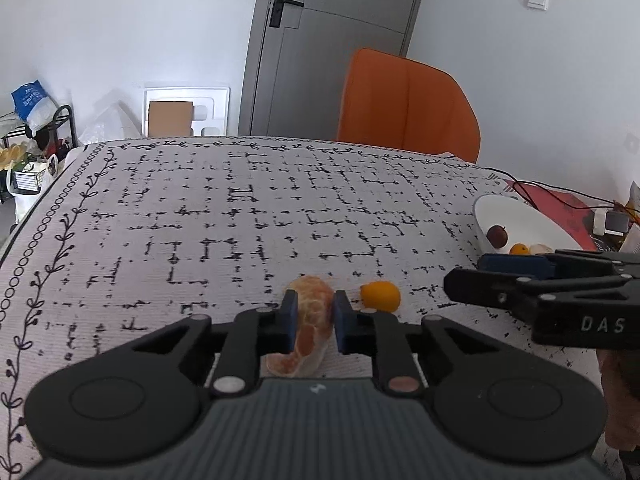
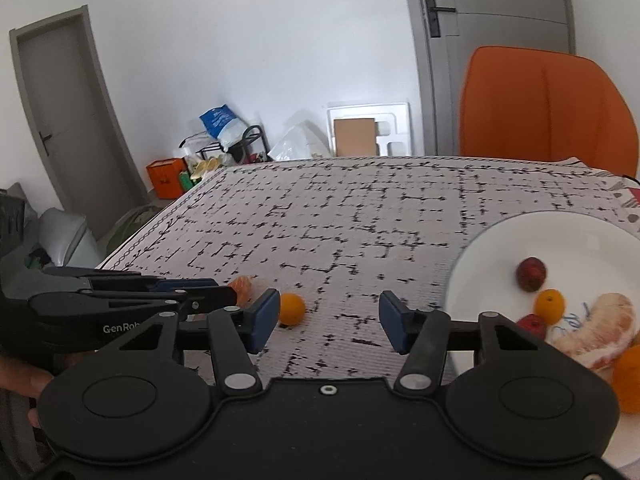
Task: Organize fruits
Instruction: 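Grasp the pomelo segment with the left tool while the right tool grasps the small orange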
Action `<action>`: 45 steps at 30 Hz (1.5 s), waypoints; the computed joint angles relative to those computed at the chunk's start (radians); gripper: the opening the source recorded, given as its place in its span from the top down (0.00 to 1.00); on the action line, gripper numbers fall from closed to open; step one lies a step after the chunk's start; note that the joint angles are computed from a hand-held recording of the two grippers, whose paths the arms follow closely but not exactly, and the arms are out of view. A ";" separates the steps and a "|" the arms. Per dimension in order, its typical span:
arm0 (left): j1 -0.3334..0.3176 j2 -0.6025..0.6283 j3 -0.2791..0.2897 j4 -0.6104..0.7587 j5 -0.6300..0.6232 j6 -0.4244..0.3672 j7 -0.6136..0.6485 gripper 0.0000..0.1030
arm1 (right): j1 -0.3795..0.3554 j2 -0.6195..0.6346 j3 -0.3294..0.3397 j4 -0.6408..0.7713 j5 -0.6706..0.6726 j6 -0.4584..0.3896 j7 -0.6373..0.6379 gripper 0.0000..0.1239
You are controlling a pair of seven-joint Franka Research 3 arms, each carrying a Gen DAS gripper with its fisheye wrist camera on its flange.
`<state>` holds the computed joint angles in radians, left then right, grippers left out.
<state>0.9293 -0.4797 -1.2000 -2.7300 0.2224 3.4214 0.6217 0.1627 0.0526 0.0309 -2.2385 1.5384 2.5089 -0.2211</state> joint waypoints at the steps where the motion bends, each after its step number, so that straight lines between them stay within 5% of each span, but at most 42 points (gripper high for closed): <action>1: -0.007 0.004 0.012 -0.005 0.003 0.002 0.003 0.83 | 0.003 0.000 0.003 -0.001 -0.001 0.004 -0.003 0.56; 7: -0.070 0.005 0.076 -0.027 -0.006 -0.031 0.024 0.78 | 0.023 0.015 0.018 0.008 -0.023 0.028 0.005 0.56; 13: -0.073 0.005 0.085 -0.028 0.033 -0.068 0.028 0.58 | 0.032 0.023 0.026 0.010 -0.036 0.043 0.016 0.62; 28: -0.120 -0.055 0.156 -0.104 -0.017 -0.022 -0.020 0.68 | 0.052 0.054 0.045 0.033 -0.067 0.092 0.030 0.63; 34: -0.167 -0.083 0.202 -0.125 -0.027 -0.024 -0.010 0.68 | 0.054 0.073 0.054 0.043 -0.074 0.096 0.023 0.83; 45: -0.161 -0.101 0.169 -0.093 -0.022 -0.025 -0.029 0.68 | 0.025 -0.002 0.021 0.005 0.014 0.022 -0.044 0.83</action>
